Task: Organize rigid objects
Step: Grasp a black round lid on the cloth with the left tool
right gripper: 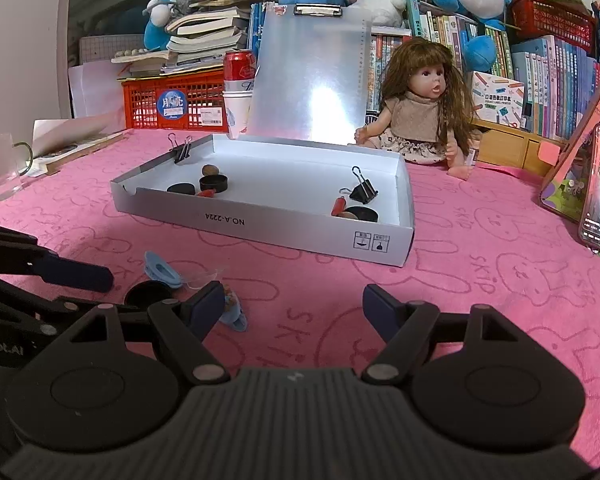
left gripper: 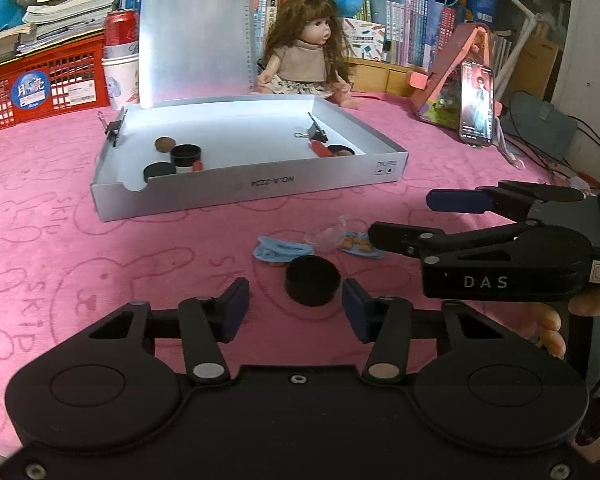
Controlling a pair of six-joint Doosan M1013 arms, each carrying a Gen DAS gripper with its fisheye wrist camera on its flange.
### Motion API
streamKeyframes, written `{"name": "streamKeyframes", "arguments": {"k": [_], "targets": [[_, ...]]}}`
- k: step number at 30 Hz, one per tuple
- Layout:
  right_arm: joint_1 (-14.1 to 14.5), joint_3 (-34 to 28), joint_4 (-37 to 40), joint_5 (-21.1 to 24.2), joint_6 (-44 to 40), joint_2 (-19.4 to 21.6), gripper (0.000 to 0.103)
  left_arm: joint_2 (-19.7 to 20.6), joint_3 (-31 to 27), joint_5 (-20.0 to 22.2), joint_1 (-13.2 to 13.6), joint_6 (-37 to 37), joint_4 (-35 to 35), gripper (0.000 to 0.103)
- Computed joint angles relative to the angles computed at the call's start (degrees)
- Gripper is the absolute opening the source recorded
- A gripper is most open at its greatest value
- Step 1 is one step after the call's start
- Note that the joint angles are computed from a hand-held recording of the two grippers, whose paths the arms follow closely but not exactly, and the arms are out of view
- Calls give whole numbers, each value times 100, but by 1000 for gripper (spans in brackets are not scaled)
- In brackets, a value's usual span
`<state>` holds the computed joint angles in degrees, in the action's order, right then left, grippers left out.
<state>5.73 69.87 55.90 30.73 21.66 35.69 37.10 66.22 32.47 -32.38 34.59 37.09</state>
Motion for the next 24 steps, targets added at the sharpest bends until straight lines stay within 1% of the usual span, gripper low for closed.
{"name": "streamKeyframes", "arguments": {"k": [1, 3, 5, 7, 10, 16, 22, 24], "targets": [[-4, -1, 34, 14, -38, 1, 85, 14, -18, -9, -2, 8, 3, 48], [-13, 14, 121, 24, -133, -3, 85, 32, -38, -14, -7, -11, 19, 41], [-21, 23, 219, 12, -254, -5, 85, 64, -78, 30, -17, -85, 102, 39], [-21, 16, 234, -14, -253, -4, 85, 86, -108, 46, -23, -117, 161, 37], [-30, -8, 247, -4, -226, 7, 85, 107, -132, 38, -25, -126, 198, 31], [-37, 23, 347, 27, -358, -4, 85, 136, -162, 246, -58, -537, 583, 30], [-96, 49, 743, 460, -866, 2, 85, 114, -130, 404, -51, -783, 785, 30], [-77, 79, 765, 460, -991, -10, 85, 104, -109, 443, -46, -859, 849, 31]]}}
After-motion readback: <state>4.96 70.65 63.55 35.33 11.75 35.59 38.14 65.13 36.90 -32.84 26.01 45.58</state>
